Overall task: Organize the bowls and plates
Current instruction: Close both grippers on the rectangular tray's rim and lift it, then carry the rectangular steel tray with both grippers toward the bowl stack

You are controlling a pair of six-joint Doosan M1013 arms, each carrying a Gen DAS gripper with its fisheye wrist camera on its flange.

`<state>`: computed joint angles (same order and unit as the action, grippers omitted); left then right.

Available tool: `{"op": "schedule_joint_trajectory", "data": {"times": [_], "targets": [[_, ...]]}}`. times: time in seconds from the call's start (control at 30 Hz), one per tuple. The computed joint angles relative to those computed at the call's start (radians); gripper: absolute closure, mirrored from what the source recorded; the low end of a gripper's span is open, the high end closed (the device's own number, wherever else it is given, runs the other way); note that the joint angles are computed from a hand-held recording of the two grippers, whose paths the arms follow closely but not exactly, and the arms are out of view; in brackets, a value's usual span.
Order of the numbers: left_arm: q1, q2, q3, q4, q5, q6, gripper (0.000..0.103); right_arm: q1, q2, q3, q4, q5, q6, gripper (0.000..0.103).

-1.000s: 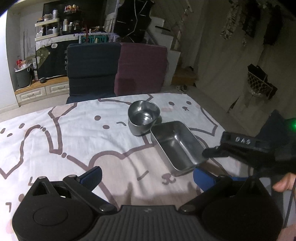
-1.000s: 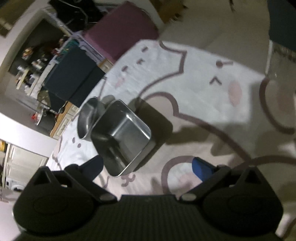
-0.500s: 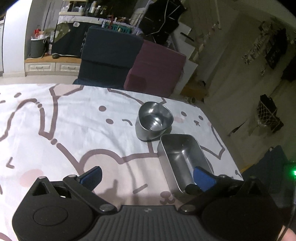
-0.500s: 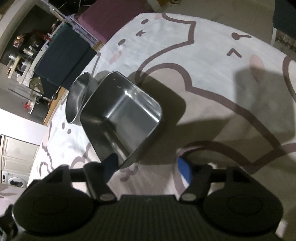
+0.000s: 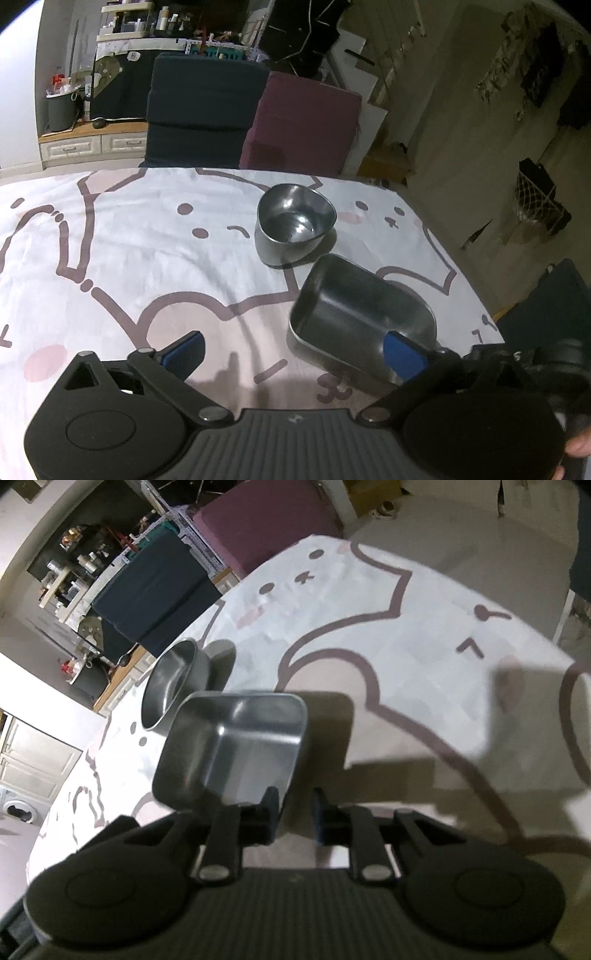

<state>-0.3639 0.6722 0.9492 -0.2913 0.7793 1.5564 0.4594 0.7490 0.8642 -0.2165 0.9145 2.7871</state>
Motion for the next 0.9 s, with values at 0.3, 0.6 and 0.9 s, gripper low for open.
{"op": "schedule_joint_trajectory", "data": {"times": [0.3, 0.6, 0.9], "targets": [[0.005, 0.041, -0.056, -0.058, 0.073, 0.029, 0.048, -0.012, -0.023, 0.045, -0.050, -0.037, -0.061, 0.097], [0.003, 0.081, -0.107, -0.080, 0.112, 0.041, 0.087, -0.012, -0.023, 0.051, -0.061, -0.050, -0.143, 0.099], [-0.003, 0.074, -0.099, -0.061, 0.107, 0.051, 0.099, -0.014, -0.030, 0.066, -0.047, -0.073, -0.181, 0.100]]}}
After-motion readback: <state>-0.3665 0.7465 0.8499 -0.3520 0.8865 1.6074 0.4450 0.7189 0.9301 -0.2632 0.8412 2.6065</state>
